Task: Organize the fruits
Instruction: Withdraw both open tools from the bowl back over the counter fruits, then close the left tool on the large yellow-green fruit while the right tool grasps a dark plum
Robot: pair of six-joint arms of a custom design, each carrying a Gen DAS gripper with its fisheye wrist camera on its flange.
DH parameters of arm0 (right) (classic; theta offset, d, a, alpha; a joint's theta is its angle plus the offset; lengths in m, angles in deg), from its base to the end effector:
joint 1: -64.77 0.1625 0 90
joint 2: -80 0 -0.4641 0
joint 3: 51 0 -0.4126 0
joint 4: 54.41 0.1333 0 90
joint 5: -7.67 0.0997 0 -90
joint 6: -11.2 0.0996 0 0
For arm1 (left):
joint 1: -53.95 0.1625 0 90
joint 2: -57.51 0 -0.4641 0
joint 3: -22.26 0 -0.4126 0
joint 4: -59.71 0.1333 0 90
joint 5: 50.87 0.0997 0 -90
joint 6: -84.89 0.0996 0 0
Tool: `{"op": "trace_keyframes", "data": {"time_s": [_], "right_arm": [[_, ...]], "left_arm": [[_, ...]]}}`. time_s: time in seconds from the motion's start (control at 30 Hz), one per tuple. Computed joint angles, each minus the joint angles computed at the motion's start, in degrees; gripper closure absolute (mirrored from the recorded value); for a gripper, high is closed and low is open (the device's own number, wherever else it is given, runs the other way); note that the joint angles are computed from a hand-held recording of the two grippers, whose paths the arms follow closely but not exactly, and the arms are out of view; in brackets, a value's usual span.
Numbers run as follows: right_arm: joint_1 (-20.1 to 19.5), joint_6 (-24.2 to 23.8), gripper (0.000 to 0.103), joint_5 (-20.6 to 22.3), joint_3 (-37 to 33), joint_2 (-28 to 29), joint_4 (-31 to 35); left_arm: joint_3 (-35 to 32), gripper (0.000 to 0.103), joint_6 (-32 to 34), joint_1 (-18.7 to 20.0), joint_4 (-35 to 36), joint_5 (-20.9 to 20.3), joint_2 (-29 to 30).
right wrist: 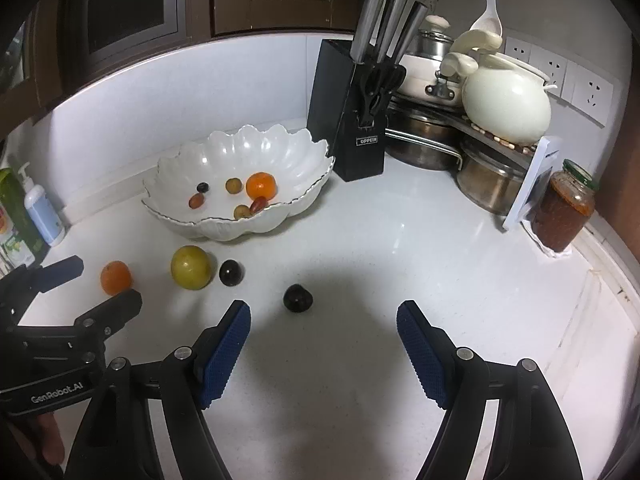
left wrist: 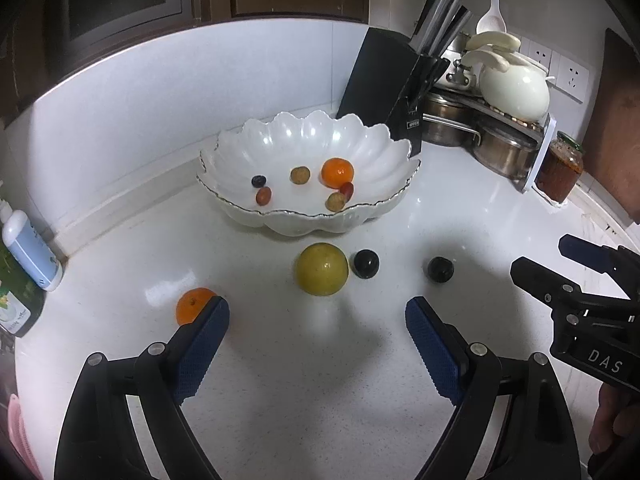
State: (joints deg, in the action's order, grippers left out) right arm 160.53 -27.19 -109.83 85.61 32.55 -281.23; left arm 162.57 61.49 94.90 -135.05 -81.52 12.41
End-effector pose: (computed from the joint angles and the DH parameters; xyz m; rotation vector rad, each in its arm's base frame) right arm 0.1323 -0.4413 0.1060 0.6441 -2.2602 0.8299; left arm -0.1562 -0.4255 0.0468 0.3928 2.2049 -0.9041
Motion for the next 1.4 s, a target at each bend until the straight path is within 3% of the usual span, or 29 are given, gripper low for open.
{"op": "trace_keyframes", "data": {"time_s": [0.73,0.97,1.4], "right_arm": [[-3.8,-1.4,0.027,1.2,-0.9,2.2,0.5],[-4.2,-0.3,0.026,1.6,-3.6,3.2,3.0],[-4.4,1.4,0.027,2.3,-8.5,6.2,7.1]], "left_arm": [[-1.7,0.013,4.5,2.6,-8.0,-1.1,6.0],[-4.4,0.019,9.3,5.2,-10.2,-1.5,6.7],[-9.7,0.020,16.5,10.0,-10.9,-3.1,8.1]]}}
